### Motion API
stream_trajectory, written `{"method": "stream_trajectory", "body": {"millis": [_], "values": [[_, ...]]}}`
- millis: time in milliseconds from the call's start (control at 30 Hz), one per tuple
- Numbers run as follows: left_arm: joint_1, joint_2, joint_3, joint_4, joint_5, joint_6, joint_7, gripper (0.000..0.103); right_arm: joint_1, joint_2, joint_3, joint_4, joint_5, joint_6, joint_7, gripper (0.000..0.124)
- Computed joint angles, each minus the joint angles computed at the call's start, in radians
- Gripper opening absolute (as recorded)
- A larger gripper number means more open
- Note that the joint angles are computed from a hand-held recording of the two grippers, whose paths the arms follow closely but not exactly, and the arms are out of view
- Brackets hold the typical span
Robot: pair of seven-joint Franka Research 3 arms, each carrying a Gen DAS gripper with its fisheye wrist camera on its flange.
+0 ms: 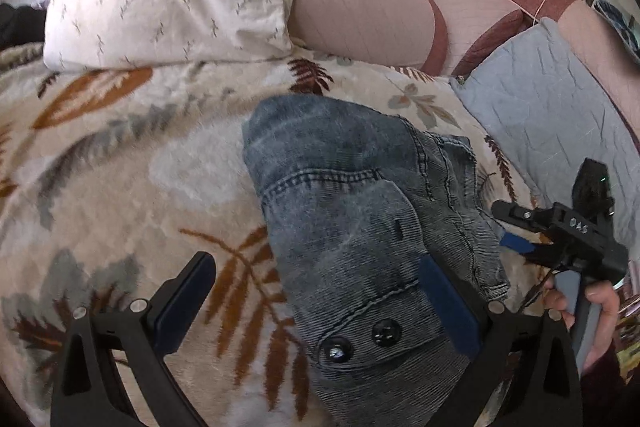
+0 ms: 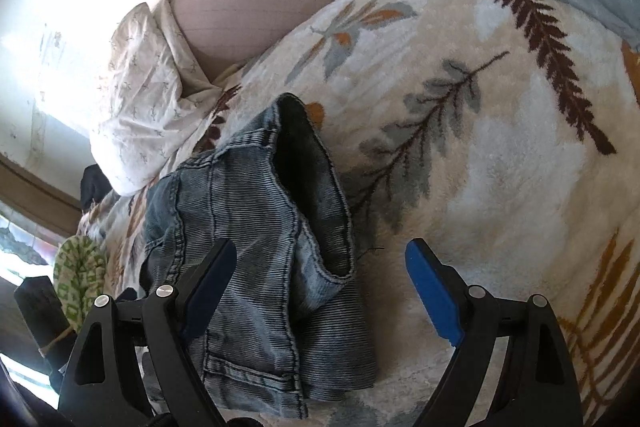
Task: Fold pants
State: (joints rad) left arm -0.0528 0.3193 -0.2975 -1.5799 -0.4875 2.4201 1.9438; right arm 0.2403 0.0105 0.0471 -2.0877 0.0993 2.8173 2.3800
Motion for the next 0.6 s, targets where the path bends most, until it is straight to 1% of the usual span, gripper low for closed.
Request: {"method": "stream_trajectory", "body": {"millis": [67,167,233,300,400,433,467,533,567,600], "values": [[0.009,0.011,-0.011,0.013,-0.032,-0.03,0.009,0.103,0.0,0.009,0.002,0.001,0.059,0.005,-0.038,0.087],[0.015,0.024,-0.023,0.024,-0.069,-0.077,0.03,0.103,0.004,0.015,0.004,0.001,0.089,0.027,-0.068,0.089],[0.008,0.029,-0.022,0.027,-0.064,-0.1,0.037,0.103,0.006,0.02,0.011,0.002,0.178,0.04,-0.146,0.089],[0.007,0.03,-0.025,0.021,-0.077,-0.1,0.056,0.103,0.009,0.029,0.016,0.008,0.246,0.05,-0.204,0.089],[0.006,0.035,-0.023,0.026,-0.09,-0.111,0.061,0.103,0.01,0.05,0.032,0.025,0.394,0.068,-0.337,0.089],[0.009,0.036,-0.024,0.028,-0.098,-0.116,0.064,0.102,0.013,0.057,0.033,0.033,0.408,0.064,-0.357,0.088],[0.01,0.036,-0.023,0.028,-0.103,-0.117,0.066,0.1,0.016,0.062,0.033,0.04,0.416,0.06,-0.371,0.087],[0.011,0.04,-0.023,0.032,-0.111,-0.124,0.076,0.092,0.011,0.074,0.051,0.058,0.523,0.055,-0.472,0.084],[0.009,0.038,-0.021,0.029,-0.108,-0.118,0.076,0.091,0.013,0.078,0.05,0.062,0.54,0.054,-0.488,0.081],[0.01,0.033,-0.022,0.024,-0.111,-0.115,0.083,0.088,0.019,0.077,0.045,0.061,0.521,0.056,-0.475,0.079]]}}
